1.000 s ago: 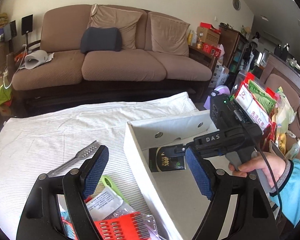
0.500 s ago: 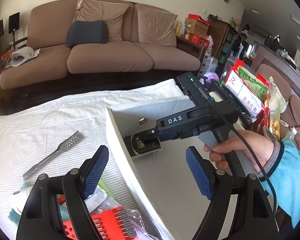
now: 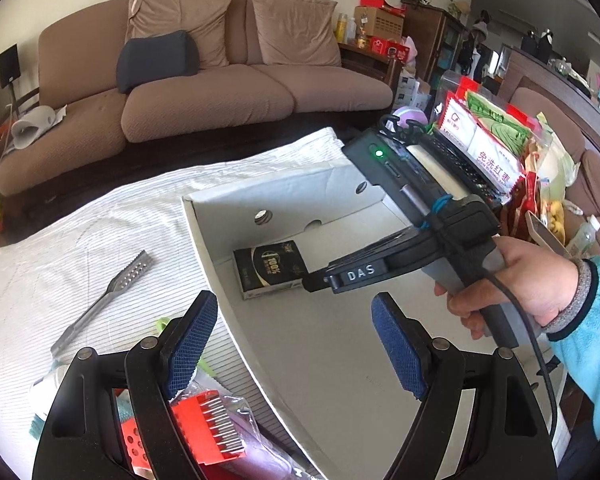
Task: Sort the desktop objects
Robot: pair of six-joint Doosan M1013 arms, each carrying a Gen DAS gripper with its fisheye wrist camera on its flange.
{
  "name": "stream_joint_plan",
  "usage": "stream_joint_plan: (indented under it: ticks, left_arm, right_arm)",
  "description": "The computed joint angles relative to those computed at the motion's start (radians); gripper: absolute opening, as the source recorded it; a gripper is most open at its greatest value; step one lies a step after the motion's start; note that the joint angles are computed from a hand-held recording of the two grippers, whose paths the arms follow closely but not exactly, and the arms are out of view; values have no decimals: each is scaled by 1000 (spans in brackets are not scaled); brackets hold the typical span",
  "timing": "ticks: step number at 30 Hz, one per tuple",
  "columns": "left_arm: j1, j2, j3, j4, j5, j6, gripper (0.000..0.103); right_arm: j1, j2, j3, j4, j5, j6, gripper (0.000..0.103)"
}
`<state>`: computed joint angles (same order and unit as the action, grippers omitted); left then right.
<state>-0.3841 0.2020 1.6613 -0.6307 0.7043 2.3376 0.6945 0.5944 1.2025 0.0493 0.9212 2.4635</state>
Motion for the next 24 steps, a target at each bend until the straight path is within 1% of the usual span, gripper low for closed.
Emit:
stream_joint_plan:
  ticks: [1, 3, 5, 9, 10, 12, 14, 15, 16, 17, 19, 22, 24]
  left_arm:
    - [-1, -1, 1, 9, 2, 2, 82]
    - [-6, 0, 2, 30, 5, 0, 82]
    - [-9, 4, -1, 42, 13, -2, 82]
    - [-13, 5, 4, 47, 13, 5, 82]
    - [-13, 5, 5, 45, 13, 9, 82]
    - [-14, 6, 6, 46, 19, 7, 82]
    - [-14, 5, 8, 45, 20, 12, 82]
    - [-13, 5, 8, 44, 20, 14, 82]
    - [-12, 5, 7, 43, 21, 14, 82]
    - [-11, 5, 8, 42, 23, 13, 82]
    - [-11, 3, 10, 36, 23, 17, 82]
    - [-13, 3, 10, 41, 24, 19, 82]
    - [-14, 3, 11, 44, 18, 15, 82]
  right_arm:
    - [3, 8, -14, -16, 17, -3, 35]
    - [12, 24, -47, -74, 59, 0, 35]
    - [16, 36, -72, -95, 85, -21, 35]
    - [22, 49, -101, -127, 112, -24, 34]
    - [22, 48, -102, -129, 108, -23, 32]
    - [20, 50, -107, -123, 105, -48, 31]
    - [28, 60, -131, -158, 143, -86, 31]
    - [31, 59, -133, -170, 148, -94, 31]
    - [33, 73, -156, -169, 147, -96, 31]
    - [30, 74, -156, -156, 131, -101, 31]
    - [20, 69, -142, -116, 78, -109, 31]
    - [19, 81, -162, -120, 81, -103, 31]
    - [20, 82, -165, -121, 65, -113, 31]
